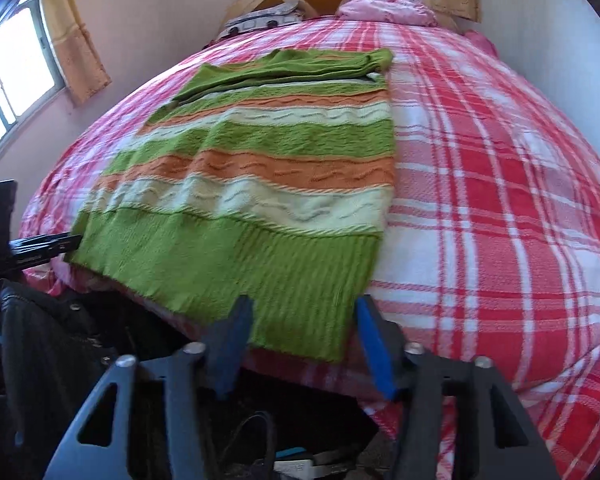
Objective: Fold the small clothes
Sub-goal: 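Lift the hem with both grippers and fold it over toward the collar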
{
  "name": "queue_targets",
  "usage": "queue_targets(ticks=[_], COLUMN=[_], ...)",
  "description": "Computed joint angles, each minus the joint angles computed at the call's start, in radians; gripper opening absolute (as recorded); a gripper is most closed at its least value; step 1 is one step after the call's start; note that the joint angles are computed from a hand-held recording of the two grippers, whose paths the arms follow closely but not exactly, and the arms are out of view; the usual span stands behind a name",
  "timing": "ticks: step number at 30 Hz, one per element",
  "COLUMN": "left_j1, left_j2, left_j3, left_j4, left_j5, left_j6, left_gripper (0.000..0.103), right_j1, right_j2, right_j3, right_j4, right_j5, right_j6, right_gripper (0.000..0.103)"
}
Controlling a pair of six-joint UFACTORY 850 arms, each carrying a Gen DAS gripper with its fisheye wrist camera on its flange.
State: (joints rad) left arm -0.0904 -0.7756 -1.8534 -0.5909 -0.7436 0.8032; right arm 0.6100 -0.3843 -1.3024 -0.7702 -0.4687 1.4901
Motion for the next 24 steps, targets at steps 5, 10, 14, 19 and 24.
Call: queue_targets(ticks=[5, 10, 14, 19, 24], left_j1=[0.007, 0.015, 0.036, 0.036, 0.030], left_j2=[0.002, 0.037, 0.057, 0.040, -0.005], left_j3=[0.002, 0.027, 0.034, 0.001, -0.087], left_j4=[-0.032, -0.110, -0.252, -0.316, -0.338], left_j5=[-0.011, 0.020, 0.032, 0.044, 0.022], left_j6=[0.033, 0.125, 0.220, 0.244, 0.235], left_gripper=[0.011, 0.009, 0.009, 0.009, 0.009], right_j1=[-0.002, 0.014, 0.022, 0.018, 0.006], right_j2=[0.026, 0.060, 0.086, 0.086, 0.079], right_j3=[0.047, 0.083, 0.102, 0.088, 0.061], right_j4=[-0.122, -0.374, -0.548, -0.610, -0.654], right_j5=[0.027, 0.016, -0.016, -0.042, -0.066], right_j6=[0.144, 0.394, 0.560, 0.595, 0.618], right_gripper=[0.008, 0.007, 0.006, 0.006, 0.005])
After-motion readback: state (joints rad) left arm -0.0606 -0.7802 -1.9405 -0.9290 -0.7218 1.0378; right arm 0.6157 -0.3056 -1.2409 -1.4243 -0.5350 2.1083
